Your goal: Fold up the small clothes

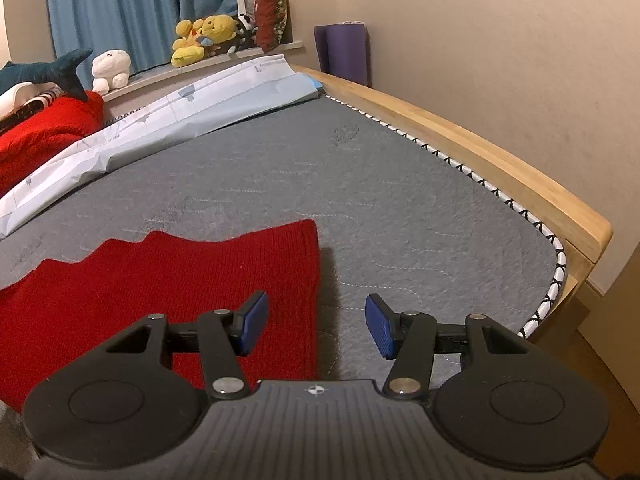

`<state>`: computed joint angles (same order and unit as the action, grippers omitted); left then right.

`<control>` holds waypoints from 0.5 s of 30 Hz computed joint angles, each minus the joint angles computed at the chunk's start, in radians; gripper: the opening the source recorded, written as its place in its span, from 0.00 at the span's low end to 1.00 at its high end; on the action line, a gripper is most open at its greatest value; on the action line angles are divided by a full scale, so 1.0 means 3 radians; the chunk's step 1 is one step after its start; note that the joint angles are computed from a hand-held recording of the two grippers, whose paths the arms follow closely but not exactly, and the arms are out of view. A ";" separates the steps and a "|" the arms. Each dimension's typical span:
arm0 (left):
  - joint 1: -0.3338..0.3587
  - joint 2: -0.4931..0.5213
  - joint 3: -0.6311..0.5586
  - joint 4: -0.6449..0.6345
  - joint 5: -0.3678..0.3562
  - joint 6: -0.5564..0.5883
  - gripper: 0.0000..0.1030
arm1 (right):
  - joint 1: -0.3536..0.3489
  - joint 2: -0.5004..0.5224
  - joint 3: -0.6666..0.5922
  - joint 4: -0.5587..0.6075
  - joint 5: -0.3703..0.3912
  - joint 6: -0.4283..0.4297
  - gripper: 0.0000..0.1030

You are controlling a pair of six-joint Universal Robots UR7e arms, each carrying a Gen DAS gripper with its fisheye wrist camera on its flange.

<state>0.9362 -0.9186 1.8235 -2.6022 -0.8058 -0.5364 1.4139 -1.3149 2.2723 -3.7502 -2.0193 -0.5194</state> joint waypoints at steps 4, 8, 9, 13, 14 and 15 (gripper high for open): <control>-0.0346 0.0270 -0.0185 0.0236 0.0613 0.0493 0.15 | -0.0025 -0.0052 0.0008 0.0020 0.0001 0.0011 0.54; -0.0803 0.0732 -0.0268 -0.0857 0.0751 0.1633 0.15 | -0.0070 -0.0122 0.0011 -0.0034 0.0016 0.0023 0.53; -0.0904 0.0844 -0.0289 -0.1088 0.0662 0.1865 0.15 | -0.0088 -0.0147 0.0005 -0.0057 0.0012 0.0037 0.53; -0.1213 0.1301 -0.0311 -0.1776 0.0069 0.2608 0.15 | -0.0208 -0.0313 -0.0033 0.0043 0.0055 0.0303 0.50; -0.1251 0.1423 -0.0307 -0.1884 -0.0109 0.2721 0.16 | -0.0242 -0.0360 -0.0048 0.0100 0.0080 0.0363 0.50; -0.1264 0.1521 -0.0312 -0.1894 -0.0273 0.2771 0.23 | -0.0273 -0.0405 -0.0066 0.0154 0.0117 0.0411 0.50</control>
<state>0.5569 -0.4623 1.7298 -3.1706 -0.8878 0.2947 1.3319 -1.4365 2.2523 -3.7038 -1.9844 -0.3961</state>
